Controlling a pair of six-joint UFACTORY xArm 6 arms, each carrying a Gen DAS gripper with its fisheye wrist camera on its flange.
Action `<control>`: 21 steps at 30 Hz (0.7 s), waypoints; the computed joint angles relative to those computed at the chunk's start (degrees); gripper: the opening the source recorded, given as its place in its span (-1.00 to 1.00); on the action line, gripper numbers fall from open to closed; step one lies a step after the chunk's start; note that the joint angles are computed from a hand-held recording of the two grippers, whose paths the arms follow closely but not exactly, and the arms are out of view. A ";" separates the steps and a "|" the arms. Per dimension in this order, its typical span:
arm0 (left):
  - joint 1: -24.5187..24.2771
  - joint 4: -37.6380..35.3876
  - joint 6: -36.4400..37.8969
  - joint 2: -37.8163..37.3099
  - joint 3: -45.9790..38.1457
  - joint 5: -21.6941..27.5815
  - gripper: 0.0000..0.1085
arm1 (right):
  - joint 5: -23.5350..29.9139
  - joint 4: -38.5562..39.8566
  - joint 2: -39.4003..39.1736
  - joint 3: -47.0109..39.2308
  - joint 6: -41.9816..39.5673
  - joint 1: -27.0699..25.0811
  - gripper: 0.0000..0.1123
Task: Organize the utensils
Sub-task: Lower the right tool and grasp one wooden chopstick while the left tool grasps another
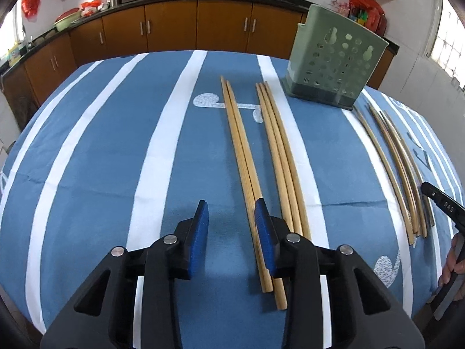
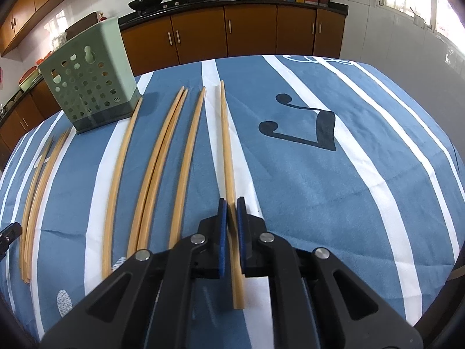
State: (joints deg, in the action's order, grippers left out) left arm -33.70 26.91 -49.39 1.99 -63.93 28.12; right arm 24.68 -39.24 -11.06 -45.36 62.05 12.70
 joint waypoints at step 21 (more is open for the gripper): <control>-0.13 -3.53 3.16 1.65 -2.89 3.55 -0.36 | 1.09 0.80 0.94 -1.14 -1.32 0.40 -0.82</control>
State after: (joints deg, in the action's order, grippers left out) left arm -33.83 23.38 -46.23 3.63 -66.82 31.67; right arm 25.77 -38.44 -10.12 -46.50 60.72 13.09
